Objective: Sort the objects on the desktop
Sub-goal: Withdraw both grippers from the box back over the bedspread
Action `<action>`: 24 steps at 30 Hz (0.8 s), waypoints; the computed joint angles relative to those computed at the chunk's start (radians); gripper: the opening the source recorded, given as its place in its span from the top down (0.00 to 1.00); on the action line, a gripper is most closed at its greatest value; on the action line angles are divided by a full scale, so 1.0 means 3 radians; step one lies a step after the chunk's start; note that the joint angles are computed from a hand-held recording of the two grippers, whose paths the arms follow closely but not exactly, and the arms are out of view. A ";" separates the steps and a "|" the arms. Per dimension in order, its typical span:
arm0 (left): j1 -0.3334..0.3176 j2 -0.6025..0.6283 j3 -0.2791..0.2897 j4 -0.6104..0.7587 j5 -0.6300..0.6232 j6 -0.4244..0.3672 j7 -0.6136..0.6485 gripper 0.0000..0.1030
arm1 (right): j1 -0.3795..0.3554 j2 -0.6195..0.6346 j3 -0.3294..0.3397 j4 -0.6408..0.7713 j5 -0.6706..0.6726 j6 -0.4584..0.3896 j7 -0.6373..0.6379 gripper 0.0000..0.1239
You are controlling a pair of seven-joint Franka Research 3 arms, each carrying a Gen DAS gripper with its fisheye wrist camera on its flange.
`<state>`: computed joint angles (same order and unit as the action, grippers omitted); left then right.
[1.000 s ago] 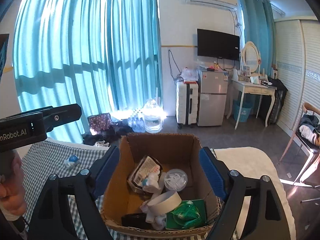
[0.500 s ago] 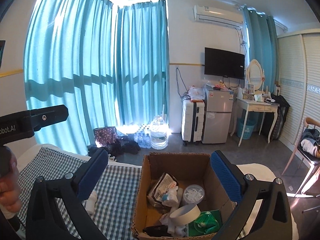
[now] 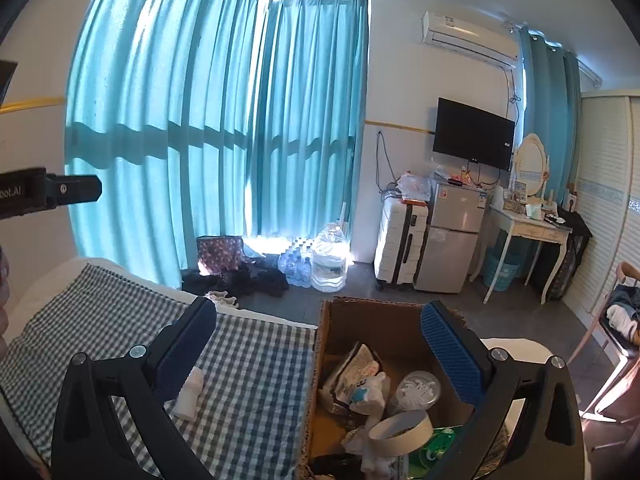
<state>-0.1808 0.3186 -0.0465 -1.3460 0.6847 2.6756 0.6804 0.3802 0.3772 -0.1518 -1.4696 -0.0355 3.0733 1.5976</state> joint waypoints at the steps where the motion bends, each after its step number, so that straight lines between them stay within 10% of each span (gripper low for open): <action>1: 0.0014 -0.0010 0.0011 -0.0036 0.0005 0.0017 -0.0002 0.00 | -0.0072 0.0010 0.0103 0.0010 0.0064 0.0010 -0.0065 0.17; 24: 0.0253 0.0139 0.0167 -0.0242 0.0076 0.0162 0.0053 0.00 | 0.0143 0.0606 0.0281 0.0670 0.0067 -0.0382 -0.0403 0.17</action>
